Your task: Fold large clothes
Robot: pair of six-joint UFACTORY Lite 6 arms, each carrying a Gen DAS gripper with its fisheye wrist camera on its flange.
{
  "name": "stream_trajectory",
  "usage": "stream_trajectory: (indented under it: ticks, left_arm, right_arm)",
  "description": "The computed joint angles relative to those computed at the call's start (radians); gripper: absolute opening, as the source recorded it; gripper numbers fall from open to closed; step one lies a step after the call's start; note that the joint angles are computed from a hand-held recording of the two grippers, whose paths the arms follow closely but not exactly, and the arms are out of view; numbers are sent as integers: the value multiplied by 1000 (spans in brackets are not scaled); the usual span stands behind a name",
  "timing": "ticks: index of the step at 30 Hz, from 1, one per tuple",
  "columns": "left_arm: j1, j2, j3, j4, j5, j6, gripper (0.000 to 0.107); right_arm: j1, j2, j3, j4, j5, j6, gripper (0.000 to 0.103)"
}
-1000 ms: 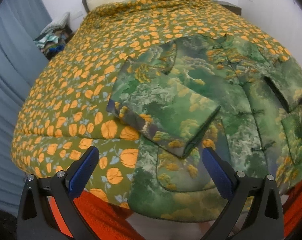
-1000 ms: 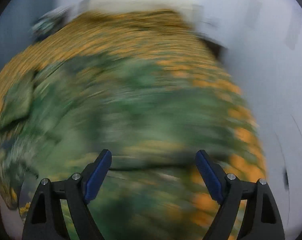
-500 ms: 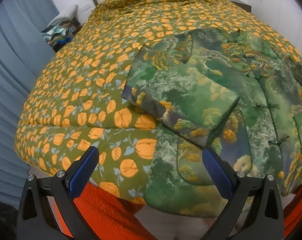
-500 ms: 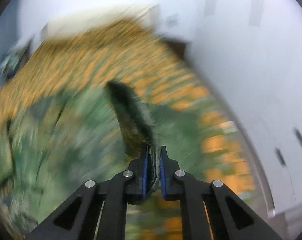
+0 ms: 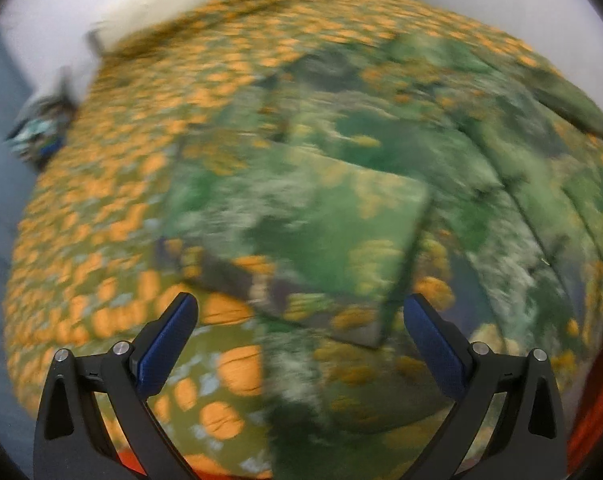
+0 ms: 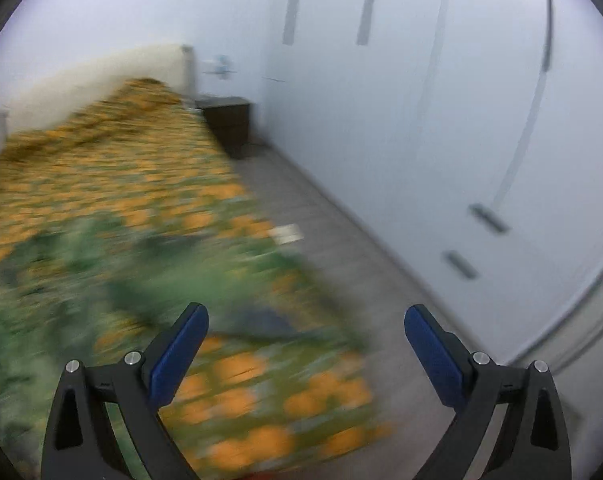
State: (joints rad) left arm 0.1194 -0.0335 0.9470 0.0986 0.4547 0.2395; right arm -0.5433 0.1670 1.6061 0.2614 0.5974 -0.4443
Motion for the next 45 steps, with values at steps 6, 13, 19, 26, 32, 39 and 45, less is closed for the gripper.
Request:
stream_trajectory:
  ticks: [6,13,19,26,32,39,45]
  left_arm:
    - [-148,209,21,375,-91,-273,103]
    - [-43,194,81,117,-74,-109,13]
    - [431,140,383,-426,151,357,13]
    - [853,572,945,-82,181,-16,60]
    - [993,471,721,-248,165,131,75]
    - [861,161,249,-679,397,645,84]
    - [482,50,-18,-638,296,591,88]
  right_arm:
    - [338,-364,-519,203,-137,-46,98]
    - [709,-505,-573,124,-164,117,98]
    - [772,-550,-588,-110,-210,271,98]
    - [615,-558,-585,74,-168,103,98]
    - [539,-541,-582,116,-126,62,98]
    - [379,-372,-541,312,-13,-86,98]
    - [254,-157,-483,261,133,-72,98]
